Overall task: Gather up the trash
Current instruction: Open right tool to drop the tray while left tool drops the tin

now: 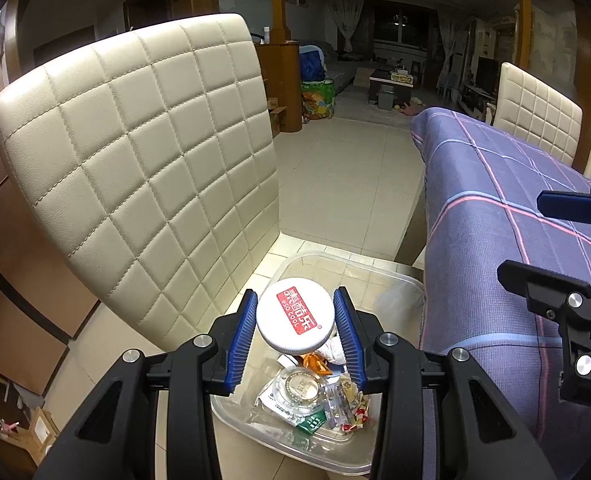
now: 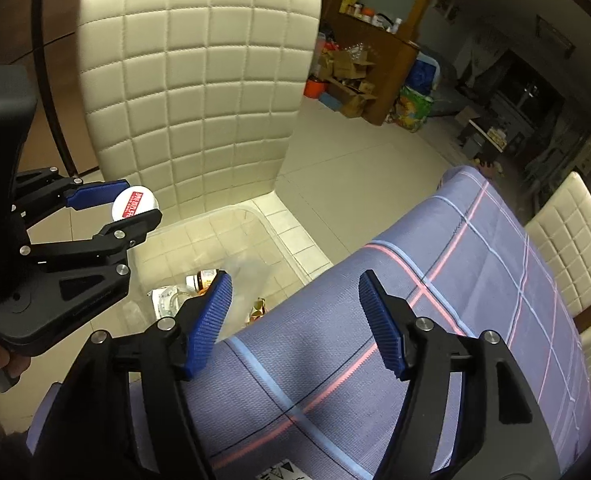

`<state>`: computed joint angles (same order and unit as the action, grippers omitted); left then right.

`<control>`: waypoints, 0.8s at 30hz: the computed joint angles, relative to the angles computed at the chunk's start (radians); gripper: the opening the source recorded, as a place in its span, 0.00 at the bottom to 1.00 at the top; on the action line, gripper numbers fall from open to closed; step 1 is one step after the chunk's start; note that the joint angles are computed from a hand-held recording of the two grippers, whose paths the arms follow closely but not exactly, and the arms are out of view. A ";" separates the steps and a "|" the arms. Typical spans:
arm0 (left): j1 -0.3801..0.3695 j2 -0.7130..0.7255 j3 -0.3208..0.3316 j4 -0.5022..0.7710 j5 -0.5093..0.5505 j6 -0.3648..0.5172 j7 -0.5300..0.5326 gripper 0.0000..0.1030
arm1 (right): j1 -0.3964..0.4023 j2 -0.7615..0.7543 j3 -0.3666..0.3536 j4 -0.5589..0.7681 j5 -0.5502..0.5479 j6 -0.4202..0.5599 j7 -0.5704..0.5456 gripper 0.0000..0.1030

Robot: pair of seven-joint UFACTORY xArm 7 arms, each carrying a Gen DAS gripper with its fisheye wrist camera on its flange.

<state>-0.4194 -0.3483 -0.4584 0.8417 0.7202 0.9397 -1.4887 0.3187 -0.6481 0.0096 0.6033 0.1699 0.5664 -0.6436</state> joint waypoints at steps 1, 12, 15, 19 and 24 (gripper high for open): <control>0.001 0.005 0.000 0.002 0.003 -0.004 0.000 0.38 | -0.002 0.002 -0.003 0.001 0.001 0.003 0.000 0.65; -0.008 0.054 0.020 0.023 0.010 -0.024 0.001 0.38 | -0.019 0.005 -0.020 0.001 0.011 0.016 -0.021 0.65; -0.012 0.065 0.027 0.031 0.012 -0.021 0.005 0.38 | -0.023 0.011 -0.022 0.003 0.015 0.019 -0.022 0.65; -0.017 0.080 0.041 0.038 0.002 -0.024 0.020 0.68 | -0.029 0.013 -0.026 0.002 0.021 0.014 -0.025 0.65; -0.025 0.096 0.043 0.048 0.009 -0.005 0.008 0.82 | -0.046 0.018 -0.032 0.001 0.021 0.019 -0.023 0.65</control>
<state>-0.4449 -0.2520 -0.4151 0.8897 0.7294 0.9350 -1.4810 0.2732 -0.6297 -0.0220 0.6045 0.1912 0.5858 -0.6665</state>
